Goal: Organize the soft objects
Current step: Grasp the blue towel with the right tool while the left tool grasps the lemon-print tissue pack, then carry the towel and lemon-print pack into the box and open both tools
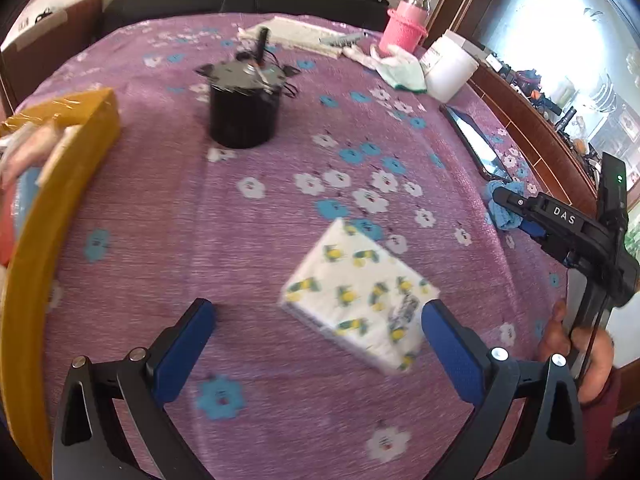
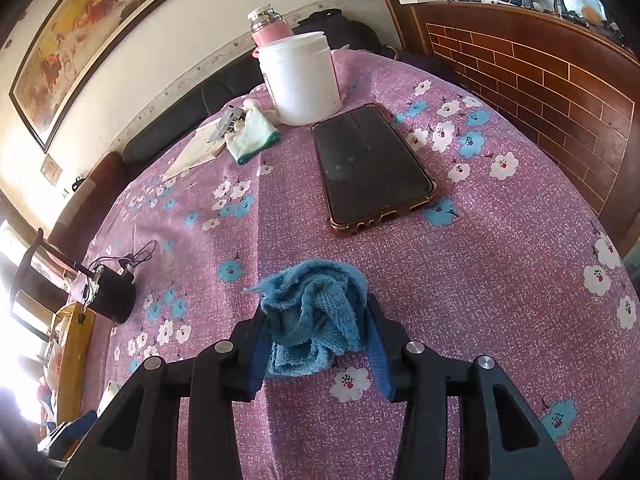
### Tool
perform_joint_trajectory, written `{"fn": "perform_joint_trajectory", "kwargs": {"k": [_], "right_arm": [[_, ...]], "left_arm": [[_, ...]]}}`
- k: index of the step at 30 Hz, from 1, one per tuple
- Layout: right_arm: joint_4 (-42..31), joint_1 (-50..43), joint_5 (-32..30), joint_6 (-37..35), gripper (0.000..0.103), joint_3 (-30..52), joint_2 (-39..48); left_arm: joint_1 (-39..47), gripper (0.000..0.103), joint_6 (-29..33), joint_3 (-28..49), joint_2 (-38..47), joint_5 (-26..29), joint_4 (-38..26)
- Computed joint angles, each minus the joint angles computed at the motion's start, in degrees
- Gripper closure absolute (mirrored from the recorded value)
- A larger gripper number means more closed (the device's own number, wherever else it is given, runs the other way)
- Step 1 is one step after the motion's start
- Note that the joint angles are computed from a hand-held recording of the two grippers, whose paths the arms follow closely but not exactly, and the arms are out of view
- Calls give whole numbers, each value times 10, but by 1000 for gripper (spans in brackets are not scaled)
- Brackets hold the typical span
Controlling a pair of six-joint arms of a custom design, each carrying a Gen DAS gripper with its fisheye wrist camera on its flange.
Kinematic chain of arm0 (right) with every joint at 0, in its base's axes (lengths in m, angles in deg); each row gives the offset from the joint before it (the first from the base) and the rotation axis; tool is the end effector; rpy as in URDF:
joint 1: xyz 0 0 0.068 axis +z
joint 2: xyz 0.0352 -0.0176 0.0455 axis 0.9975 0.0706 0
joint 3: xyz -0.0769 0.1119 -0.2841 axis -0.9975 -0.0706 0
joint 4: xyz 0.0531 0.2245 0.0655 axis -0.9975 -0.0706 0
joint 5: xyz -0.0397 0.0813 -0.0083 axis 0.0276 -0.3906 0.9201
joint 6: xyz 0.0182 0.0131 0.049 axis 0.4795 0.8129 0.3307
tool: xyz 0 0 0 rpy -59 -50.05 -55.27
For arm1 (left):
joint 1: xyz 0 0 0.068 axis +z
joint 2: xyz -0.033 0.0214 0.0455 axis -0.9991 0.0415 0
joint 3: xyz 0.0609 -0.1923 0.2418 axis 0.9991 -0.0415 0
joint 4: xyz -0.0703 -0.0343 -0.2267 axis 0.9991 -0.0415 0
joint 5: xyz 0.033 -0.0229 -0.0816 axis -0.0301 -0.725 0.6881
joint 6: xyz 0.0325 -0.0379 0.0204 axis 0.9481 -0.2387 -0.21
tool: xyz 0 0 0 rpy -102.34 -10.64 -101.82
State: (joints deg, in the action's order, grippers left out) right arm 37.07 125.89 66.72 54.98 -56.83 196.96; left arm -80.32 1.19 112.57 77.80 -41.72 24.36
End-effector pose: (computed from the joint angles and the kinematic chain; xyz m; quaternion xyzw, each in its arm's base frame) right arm 0.2164 0.1551 0.0321 0.3721 0.8475 0.0660 0.3727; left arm 0.3428 0.0252 0.0420 0.2644 0.9170 -0.2031 0.2192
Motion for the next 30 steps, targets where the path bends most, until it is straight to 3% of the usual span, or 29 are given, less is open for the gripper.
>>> {"fn": "perform_joint_trajectory", "kwargs": {"k": [3,5,6,7,16,22,25,30], "right_arm": [[1,0,0,0,57,0,1],[3,0,0,0,57,-1,1],[7,-1,-1,-1,57,-3,2],[13,-1,-1,-1,57,-5,3],[46,-5,-8,-10,56,-18,9],[92,-9,-13,-13,57,-35,21],[76,-7,-10,-14,57,-29,17],[13,0,2,-11,58,-4,5]], "left_arm": [[-56,1,-25,-25,-12,-37,37],[-104,8,16,-48,-16,-75,74],[-118,17,39,-61,-17,-88,97],[-130,17,53,-80,-20,-101,130],[-136,17,20,-100,-6,-101,185],[-50,18,45,-76,-51,-1,78],[38,17,92,-57,-91,62,-7],[184,17,163,27,-101,114,-141]]}}
